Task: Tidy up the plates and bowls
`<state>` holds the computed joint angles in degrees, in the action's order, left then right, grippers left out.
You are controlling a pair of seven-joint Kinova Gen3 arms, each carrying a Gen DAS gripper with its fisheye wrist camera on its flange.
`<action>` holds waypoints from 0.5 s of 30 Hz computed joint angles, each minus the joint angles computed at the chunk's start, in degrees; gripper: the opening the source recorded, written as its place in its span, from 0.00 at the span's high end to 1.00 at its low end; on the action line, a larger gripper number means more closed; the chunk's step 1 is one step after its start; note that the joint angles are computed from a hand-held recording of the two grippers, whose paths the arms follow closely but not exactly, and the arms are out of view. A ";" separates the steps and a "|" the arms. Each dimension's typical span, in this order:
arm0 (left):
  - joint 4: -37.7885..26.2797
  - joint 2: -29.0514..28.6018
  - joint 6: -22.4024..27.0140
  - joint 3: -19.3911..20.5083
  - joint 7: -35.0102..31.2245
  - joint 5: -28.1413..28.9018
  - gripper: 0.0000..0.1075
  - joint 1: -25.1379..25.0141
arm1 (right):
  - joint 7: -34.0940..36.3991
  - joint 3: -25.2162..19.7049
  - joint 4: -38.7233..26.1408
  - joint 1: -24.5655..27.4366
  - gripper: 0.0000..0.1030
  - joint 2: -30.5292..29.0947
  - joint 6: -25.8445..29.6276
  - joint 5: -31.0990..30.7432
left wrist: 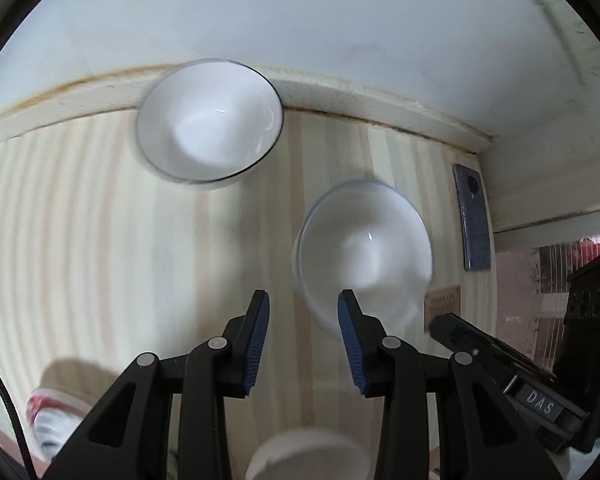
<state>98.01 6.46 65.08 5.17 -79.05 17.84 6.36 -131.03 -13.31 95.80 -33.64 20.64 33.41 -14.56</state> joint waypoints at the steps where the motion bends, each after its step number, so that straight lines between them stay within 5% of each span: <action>1: -0.68 1.70 0.07 -0.72 -0.26 0.14 0.69 0.77 | 0.48 0.12 -1.76 0.37 0.55 1.53 0.70 0.09; 6: -1.57 5.53 -2.15 0.79 -0.26 -1.09 0.71 1.07 | 1.03 0.69 -7.19 1.02 0.59 7.43 1.31 -0.22; 8: -1.38 5.87 -2.84 1.09 -0.38 -0.90 0.76 1.42 | 0.10 1.93 -8.94 -0.31 0.78 8.79 2.47 1.43; 15: -1.13 4.77 -3.38 1.31 1.65 -3.81 0.76 3.26 | -3.25 4.62 -9.33 -4.40 0.86 8.92 3.59 7.98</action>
